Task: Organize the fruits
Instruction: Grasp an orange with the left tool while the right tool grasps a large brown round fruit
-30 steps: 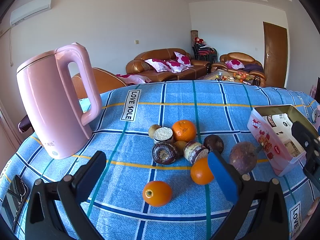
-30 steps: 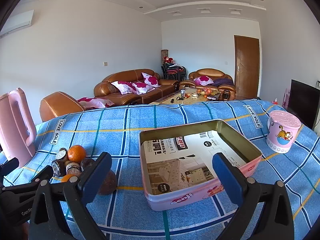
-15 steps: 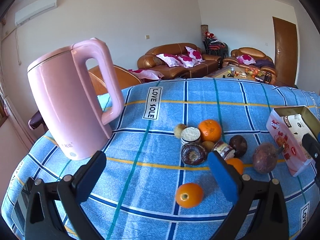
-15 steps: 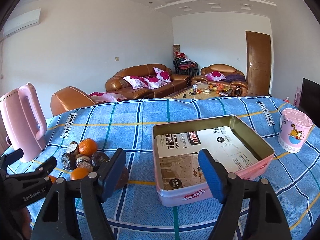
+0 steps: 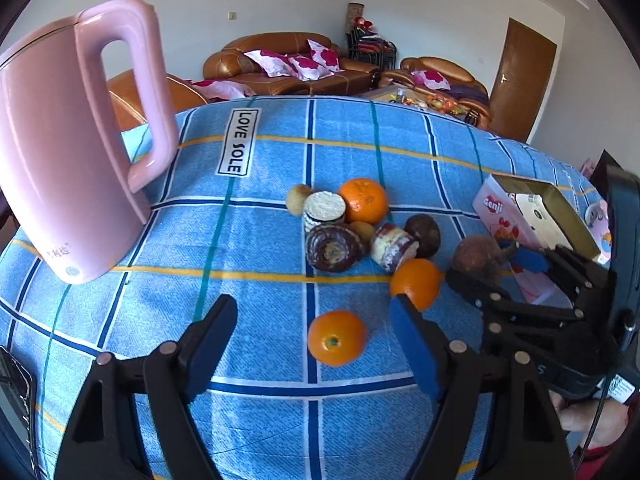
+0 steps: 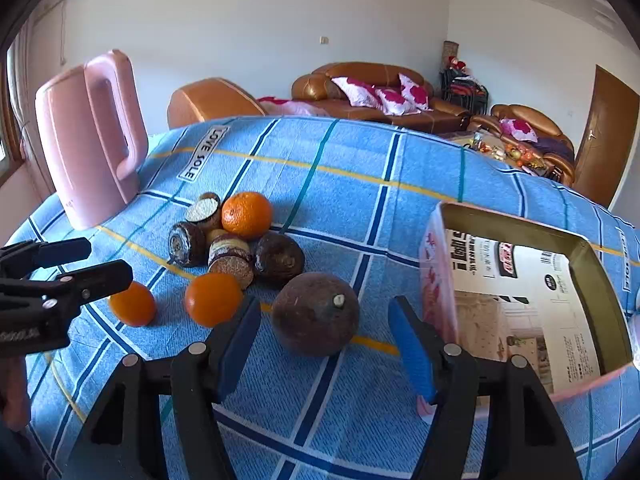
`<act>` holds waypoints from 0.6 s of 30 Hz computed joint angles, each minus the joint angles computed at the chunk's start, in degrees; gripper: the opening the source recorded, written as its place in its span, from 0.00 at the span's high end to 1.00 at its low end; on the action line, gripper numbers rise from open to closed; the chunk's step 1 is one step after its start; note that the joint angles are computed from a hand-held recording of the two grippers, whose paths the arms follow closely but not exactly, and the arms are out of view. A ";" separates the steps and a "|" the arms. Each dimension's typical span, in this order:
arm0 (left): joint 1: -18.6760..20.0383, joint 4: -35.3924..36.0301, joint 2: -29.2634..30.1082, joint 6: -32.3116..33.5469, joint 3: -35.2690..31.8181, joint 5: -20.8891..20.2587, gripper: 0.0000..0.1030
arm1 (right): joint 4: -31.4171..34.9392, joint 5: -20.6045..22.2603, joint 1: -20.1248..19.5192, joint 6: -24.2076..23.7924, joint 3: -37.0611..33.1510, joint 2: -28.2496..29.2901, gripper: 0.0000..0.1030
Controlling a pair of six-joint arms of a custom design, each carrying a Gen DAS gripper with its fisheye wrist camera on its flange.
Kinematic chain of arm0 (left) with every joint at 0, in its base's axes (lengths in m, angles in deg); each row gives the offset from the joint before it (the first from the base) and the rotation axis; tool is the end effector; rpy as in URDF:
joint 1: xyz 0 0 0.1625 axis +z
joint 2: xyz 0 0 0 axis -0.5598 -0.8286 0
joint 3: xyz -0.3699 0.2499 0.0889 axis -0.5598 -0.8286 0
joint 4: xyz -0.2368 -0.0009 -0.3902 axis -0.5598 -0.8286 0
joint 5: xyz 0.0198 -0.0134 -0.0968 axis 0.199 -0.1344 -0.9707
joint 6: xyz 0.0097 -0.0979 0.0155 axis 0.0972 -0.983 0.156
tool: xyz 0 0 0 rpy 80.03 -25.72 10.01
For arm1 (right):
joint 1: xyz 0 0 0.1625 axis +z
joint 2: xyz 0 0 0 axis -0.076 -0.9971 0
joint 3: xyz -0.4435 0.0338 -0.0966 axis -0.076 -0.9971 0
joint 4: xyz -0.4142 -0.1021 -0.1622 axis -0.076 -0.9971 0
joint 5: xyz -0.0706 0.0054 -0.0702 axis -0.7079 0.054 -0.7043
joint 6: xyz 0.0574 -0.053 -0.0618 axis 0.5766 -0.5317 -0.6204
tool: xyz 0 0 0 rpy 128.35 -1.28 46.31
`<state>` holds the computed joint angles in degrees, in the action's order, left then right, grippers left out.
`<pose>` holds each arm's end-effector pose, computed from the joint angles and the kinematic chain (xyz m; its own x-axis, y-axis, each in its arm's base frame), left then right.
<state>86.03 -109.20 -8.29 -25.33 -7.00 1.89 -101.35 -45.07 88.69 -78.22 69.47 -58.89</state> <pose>-0.3484 -0.7886 -0.0330 -0.7506 0.0385 -0.6597 0.4540 0.7554 -0.4725 0.0245 -0.8257 0.2648 -0.6494 -0.3473 0.6765 -0.6791 0.6652 -0.3104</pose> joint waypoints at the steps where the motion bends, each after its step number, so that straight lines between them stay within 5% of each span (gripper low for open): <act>1: 0.06 1.30 0.15 -0.26 -0.34 -0.32 0.26 | 0.75 -1.33 0.38 -0.96 -1.06 0.83 0.34; 5: 1.05 8.25 0.38 -3.68 -2.20 -2.30 0.49 | -3.03 -8.29 1.77 -5.48 -3.25 4.22 0.36; 7: 1.42 11.46 0.83 -5.39 -3.35 -2.66 0.54 | -4.49 -8.19 1.75 -6.15 -2.50 3.97 0.47; 10: 1.05 11.06 1.96 -3.49 -4.16 0.05 0.62 | -4.78 -7.87 1.60 -6.69 -1.04 2.76 0.49; 12: 0.94 9.42 2.24 -2.01 -4.03 1.01 0.66 | -4.03 -5.31 1.12 -5.01 -0.13 1.47 0.49; 15: 1.31 7.34 1.76 -1.83 -3.42 0.03 0.68 | -5.50 4.12 -0.48 -2.50 3.42 -2.14 0.49; 18: 1.17 -1.08 1.37 1.83 -1.59 -1.06 0.68 | -7.77 9.56 -1.26 -0.93 5.17 -3.75 0.49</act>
<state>87.20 -110.28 -6.92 -23.50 -8.60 0.83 -109.12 -35.52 87.44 -79.15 74.64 -62.65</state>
